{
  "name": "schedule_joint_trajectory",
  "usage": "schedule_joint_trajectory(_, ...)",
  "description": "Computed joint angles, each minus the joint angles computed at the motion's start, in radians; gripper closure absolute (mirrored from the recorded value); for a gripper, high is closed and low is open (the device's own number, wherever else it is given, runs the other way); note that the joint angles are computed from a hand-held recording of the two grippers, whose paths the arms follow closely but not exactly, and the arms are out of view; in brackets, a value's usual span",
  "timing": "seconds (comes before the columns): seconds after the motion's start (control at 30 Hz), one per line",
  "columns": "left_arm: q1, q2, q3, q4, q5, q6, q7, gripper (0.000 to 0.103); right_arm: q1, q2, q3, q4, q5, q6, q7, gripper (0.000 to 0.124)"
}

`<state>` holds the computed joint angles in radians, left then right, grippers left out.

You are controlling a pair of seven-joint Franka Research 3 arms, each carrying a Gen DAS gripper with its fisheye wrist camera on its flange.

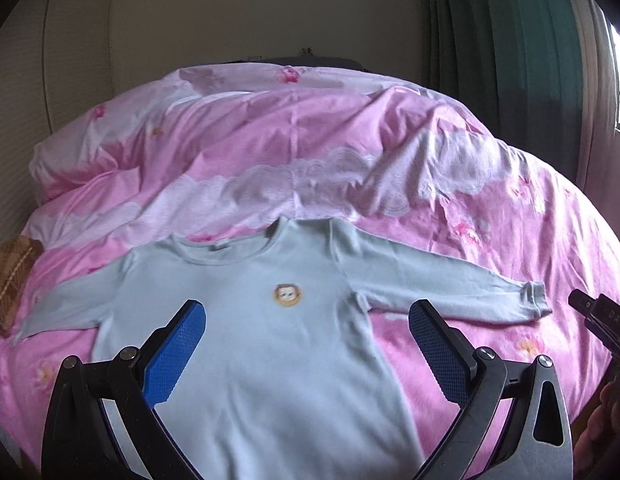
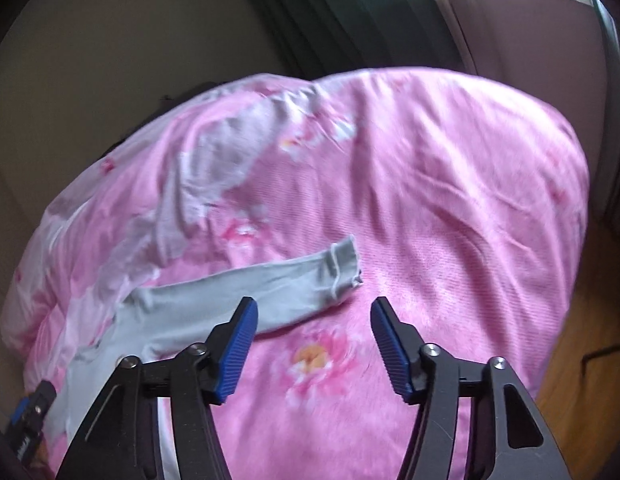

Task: Fold small clothes
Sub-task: 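Move the right gripper down to the cuff of a shirt sleeve, then close the right gripper on the sleeve cuff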

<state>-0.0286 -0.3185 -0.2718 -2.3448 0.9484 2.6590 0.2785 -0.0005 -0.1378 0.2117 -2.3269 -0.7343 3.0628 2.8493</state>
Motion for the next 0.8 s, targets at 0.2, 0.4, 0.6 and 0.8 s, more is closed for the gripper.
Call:
schedule_joint_trajectory(0.2,-0.007,0.167,0.001,0.133,0.075,-0.009,-0.073,0.0,0.034,0.164,-0.074,0.145,-0.018,0.011,-0.046,0.076)
schedule_joint_trajectory(0.4,-0.063,0.314,0.055,0.274,0.102,-0.021,-0.104,0.0,-0.008,0.294,-0.019,0.236,0.295,0.019,-0.429,0.09)
schedule_joint_trajectory(0.6,-0.109,0.389,0.098,0.339,0.098,-0.019,-0.093,0.0,-0.036,0.353,0.015,0.275,0.481,-0.009,-0.642,0.09)
schedule_joint_trajectory(0.8,-0.137,0.415,0.118,0.345,0.076,-0.027,-0.07,0.0,-0.134,0.407,0.136,0.293,0.714,-0.001,-0.918,0.09)
